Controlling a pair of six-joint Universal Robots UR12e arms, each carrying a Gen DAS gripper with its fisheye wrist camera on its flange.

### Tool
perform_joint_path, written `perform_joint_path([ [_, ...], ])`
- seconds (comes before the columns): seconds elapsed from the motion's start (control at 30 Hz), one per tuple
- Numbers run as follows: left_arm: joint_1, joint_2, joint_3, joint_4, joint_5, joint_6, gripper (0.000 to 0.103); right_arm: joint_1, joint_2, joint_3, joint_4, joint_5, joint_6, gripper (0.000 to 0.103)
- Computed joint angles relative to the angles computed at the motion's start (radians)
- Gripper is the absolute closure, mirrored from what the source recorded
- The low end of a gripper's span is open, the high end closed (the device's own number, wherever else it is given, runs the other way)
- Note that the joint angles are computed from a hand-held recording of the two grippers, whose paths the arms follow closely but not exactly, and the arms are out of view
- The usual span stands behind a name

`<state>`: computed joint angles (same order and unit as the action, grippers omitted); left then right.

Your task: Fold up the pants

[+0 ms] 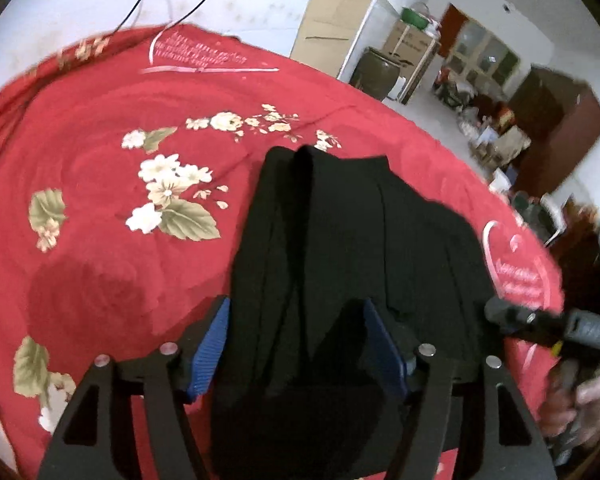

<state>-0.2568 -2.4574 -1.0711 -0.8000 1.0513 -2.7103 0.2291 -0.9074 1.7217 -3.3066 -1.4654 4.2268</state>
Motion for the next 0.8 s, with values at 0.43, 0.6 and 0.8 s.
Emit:
perform_joint_path([
  [0.43, -0.011, 0.022, -0.019, 0.047, 0.025, -0.095, 0.078, -0.007, 0.006, -0.027, 0.051, -0.017, -0.045, 0.083],
  [0.6, -0.01, 0.039, -0.021, 0.058, 0.001, -0.103, 0.084, -0.005, -0.005, -0.034, 0.037, -0.018, -0.069, 0.086],
  [0.8, -0.008, 0.02, 0.033, 0.053, -0.029, -0.135, 0.084, -0.016, -0.01, -0.061, 0.029, -0.014, -0.098, 0.086],
])
